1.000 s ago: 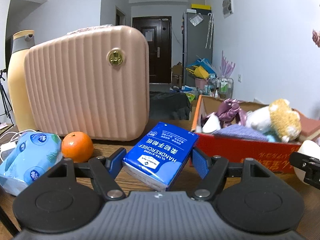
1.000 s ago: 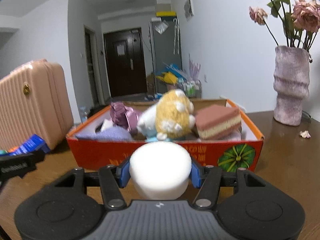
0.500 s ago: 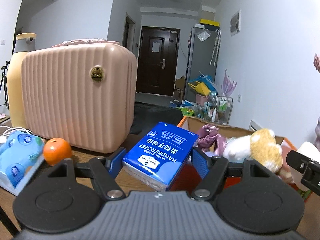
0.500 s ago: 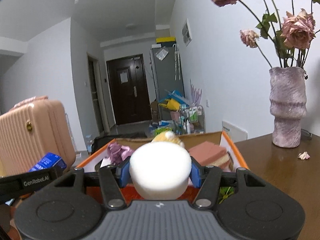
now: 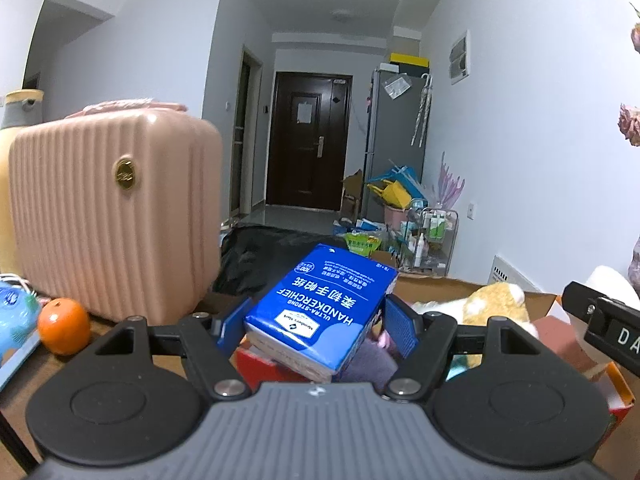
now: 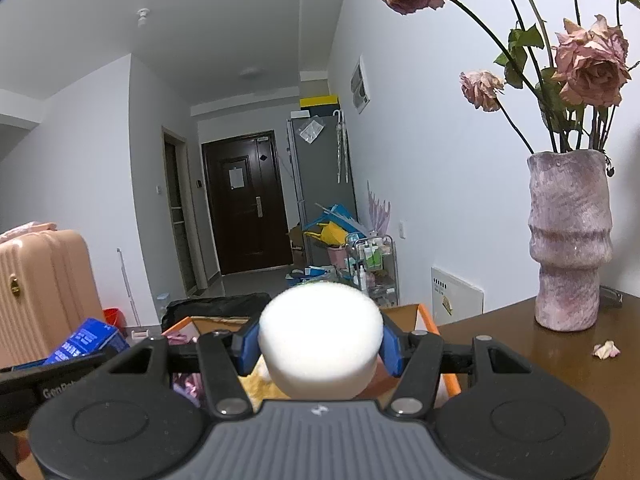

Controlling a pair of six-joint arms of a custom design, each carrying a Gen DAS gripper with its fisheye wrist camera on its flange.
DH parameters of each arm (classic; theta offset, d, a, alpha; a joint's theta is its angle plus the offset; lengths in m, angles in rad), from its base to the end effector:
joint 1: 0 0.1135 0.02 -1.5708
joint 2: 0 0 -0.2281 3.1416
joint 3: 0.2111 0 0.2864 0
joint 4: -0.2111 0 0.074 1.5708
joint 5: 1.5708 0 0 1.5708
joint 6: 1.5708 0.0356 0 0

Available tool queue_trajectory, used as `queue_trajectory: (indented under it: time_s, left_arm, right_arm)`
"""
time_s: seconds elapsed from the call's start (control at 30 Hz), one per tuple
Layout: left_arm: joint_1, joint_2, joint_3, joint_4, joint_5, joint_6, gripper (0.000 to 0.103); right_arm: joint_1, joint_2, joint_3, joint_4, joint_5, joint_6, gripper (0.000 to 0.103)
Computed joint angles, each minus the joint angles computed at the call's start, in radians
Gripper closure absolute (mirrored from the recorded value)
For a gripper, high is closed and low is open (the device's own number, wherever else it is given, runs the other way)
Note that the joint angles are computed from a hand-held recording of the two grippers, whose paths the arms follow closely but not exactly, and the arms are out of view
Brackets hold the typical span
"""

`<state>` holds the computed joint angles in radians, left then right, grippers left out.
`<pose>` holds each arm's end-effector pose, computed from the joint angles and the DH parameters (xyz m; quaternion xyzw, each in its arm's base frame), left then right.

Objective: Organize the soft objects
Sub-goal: 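Carry the tissue pack and white soap in both grippers over the red box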

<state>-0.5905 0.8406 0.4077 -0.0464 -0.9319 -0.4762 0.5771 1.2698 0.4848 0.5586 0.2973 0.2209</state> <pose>0.2084 -0.1053 0.1765 -0.1892 0.7757 0.0949 0.5946 0.2556 0.1539 0.1516 -0.0463 0.7779 0.1325 0.6125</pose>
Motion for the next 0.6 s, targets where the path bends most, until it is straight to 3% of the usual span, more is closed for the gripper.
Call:
queue_trajectory:
  time_s: [0.27, 0.6]
  left_arm:
    - [0.047, 0.212, 0.088, 0.156, 0.053, 0.051, 0.031]
    - [0.145, 0.348, 0.165, 0.225, 0.185, 0.065, 0.031]
  right_arm:
    - [-0.054, 0.138, 0.091, 0.058, -0.048, -0.057, 0.046]
    - [-0.093, 0.265, 0.205, 0.063, -0.081, -0.09, 0.046]
